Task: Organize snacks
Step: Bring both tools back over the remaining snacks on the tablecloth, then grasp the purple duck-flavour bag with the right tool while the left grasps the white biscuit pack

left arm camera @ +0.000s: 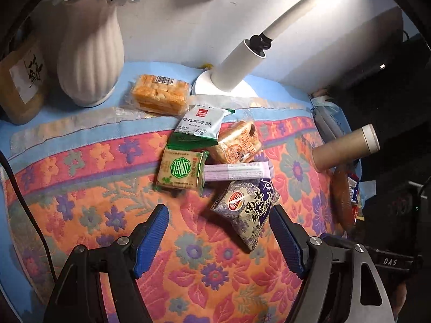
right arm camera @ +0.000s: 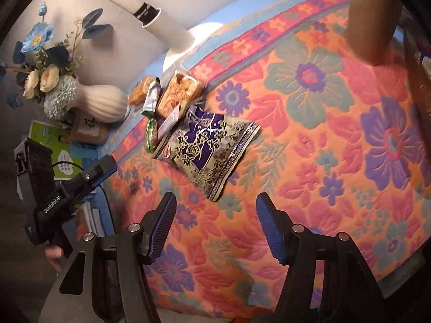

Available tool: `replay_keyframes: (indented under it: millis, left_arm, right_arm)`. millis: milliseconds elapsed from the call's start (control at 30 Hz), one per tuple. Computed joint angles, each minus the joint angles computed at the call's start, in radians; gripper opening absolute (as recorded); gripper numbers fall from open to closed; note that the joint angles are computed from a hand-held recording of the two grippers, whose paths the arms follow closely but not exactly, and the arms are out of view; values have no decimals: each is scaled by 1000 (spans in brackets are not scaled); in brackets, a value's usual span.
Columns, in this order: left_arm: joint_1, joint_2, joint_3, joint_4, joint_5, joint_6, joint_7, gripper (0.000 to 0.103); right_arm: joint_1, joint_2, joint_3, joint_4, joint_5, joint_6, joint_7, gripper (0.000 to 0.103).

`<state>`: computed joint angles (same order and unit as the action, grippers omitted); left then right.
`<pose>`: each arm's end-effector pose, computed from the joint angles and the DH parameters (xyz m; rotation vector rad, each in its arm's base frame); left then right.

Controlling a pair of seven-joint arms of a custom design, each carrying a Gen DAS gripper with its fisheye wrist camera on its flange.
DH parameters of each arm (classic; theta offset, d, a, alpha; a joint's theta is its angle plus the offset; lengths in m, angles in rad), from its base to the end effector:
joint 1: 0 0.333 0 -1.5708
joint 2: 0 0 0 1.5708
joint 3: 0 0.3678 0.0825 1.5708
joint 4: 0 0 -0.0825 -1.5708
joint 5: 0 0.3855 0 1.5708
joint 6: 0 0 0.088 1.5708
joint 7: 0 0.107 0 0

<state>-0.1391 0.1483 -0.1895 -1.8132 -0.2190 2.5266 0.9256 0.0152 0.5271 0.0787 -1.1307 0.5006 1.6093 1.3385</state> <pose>0.6230 -0.2016 0.5721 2.5381 -1.5588 0.9170 0.7251 0.1013 0.5624 -2.1710 1.6269 0.5386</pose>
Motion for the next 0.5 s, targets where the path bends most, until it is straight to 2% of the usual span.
replay_keyframes:
  millis: [100,200,267,333,433,500]
  left_arm:
    - [19,30,-7,25,-71,18,45,75]
    - [29,58,-2,46,-89,27,47,79]
    - [34,75,2,55,-94,30,28,86]
    - [44,89,-1,51,-126,61,13,87]
    - [63,115,-15,62,-178,79,28,87]
    - [51,139,0,89,-131,62,2,87]
  right_arm:
    - [10,15,3,1,-1,-3,14,65]
    - [28,12,2,-4,-33,56,-31,66]
    - [40,13,2,0,-53,107,-65,75]
    - [39,28,11,16,-42,141,-87,78]
    - [40,82,25,88,-39,128,-110,78]
    - [53,106,28,118,-63,131,-143,78]
